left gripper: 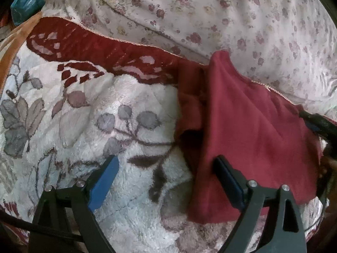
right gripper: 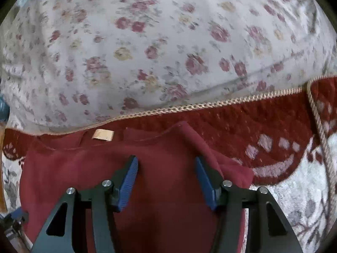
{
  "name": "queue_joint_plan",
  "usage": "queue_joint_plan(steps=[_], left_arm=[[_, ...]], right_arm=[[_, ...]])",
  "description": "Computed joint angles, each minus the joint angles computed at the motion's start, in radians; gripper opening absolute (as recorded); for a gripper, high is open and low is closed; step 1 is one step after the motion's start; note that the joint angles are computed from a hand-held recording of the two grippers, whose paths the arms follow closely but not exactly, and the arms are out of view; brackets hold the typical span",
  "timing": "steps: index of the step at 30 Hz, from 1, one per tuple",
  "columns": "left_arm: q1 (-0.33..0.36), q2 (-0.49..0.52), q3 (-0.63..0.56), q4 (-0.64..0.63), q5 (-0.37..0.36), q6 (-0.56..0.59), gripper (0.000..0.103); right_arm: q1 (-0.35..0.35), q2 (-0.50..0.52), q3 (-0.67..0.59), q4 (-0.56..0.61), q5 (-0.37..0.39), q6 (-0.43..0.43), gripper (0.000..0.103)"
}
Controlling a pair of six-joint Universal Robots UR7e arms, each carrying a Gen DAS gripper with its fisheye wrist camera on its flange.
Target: Fold small clothes
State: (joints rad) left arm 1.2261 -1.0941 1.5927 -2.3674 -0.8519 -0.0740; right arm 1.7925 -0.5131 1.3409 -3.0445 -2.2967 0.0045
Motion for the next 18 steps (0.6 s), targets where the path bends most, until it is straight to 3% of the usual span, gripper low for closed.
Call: queue_joint_plan(steps=[7,10,13,15,18], left_arm=[[0.0,0.001,0.002,-0.005,0.001,0.005,0.092],[0.001,0.002,0.001,-0.01,0.002,0.01,0.092],[0.0,-0.004,0.01,-0.018,0.001,0.01,0.092],[0.001,-0.011,0.014,-0.015,-0.006,0.001,0.092],[0.002,-0.022,0.016,-0.004,-0.024,-0.016,0.092]], right_arm=[[0.061,-0.069,0.144,-0.077,0.005,-0.02,0.066],[0.052,-0.058,0.149,-0.01,-0.042,-0.005,0.069],[0.082,-0.031,0.116,0.026,-0.13,-0.047,0.069],[0.105,-0.033,0.096,0.054,-0.09,-0.033,0.07],[0.149,0.001,0.017,0.106,-0.017,-0.057,0.087]])
